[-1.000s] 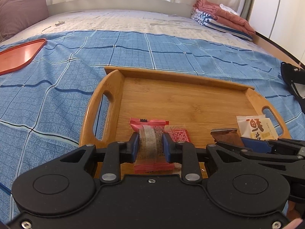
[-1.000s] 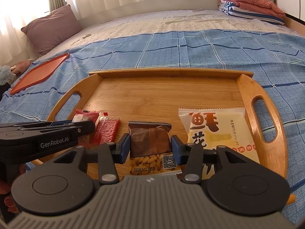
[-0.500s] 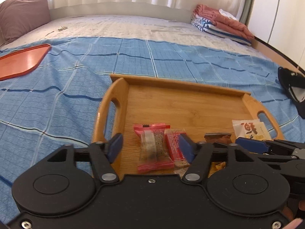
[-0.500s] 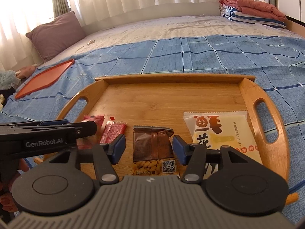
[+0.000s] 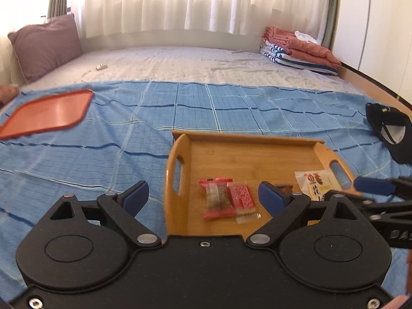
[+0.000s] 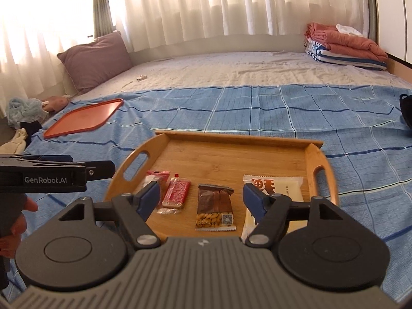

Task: Organize snacks
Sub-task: 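Withdraw both tools from the tray toward the remaining snacks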

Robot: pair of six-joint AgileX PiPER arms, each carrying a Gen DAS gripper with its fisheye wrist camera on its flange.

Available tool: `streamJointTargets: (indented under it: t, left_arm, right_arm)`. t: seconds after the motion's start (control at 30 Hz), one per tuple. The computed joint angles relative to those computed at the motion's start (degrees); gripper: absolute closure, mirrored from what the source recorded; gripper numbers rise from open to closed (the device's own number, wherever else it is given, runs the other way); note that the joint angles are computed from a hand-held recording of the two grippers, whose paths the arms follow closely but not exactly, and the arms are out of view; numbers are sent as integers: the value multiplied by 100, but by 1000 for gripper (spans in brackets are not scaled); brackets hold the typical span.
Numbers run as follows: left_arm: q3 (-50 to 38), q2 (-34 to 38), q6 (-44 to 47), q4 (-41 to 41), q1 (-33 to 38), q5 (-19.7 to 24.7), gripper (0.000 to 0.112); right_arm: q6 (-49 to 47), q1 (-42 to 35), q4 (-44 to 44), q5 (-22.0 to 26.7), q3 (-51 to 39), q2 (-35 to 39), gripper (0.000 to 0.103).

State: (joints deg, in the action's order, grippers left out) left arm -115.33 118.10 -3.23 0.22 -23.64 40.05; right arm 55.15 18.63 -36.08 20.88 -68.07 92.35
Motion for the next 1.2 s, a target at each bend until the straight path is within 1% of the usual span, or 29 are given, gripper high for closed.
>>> streamJointTargets:
  t: [0.1, 0.2, 0.27, 0.4, 0.6, 0.77, 0.97, 1.1, 1.2]
  left_arm:
    - [889, -696, 202, -106, -24, -257, 19]
    - [1658, -1376, 354, -250, -87, -375, 19]
    - [2198, -1852, 502, -356, -144, -506, 16]
    - [3152, -2696, 853, -581, -250, -731, 15]
    - [4248, -3694, 739, -477, -431, -975, 15]
    - [4775, -4194, 659, -543, -420, -1009, 15]
    - [5274, -4680, 1018, -943, -283, -1089, 14]
    - [5658, -4862, 643, -426, -372, -1340, 12]
    - [5965, -4863, 565, -349, -354, -1539, 12]
  right_arm:
    - [-16, 198, -65, 198, 362, -570, 19]
    - [36, 492, -275, 610, 594, -1064, 16]
    - [129, 710, -439, 894, 741, -1376, 14]
    - [369, 1078, -728, 1158, 1230, -2078, 12]
    - [942, 1608, -1158, 1587, 1822, -2838, 10]
    - [1589, 2087, -1662, 2000, 2245, -3208, 10]
    - [1985, 2411, -1861, 2272, 2638, -3464, 9]
    - [2301, 2531, -2020, 2373, 2880, -3489, 8]
    - [2579, 2551, -2136, 2351, 3147, -3476, 8]
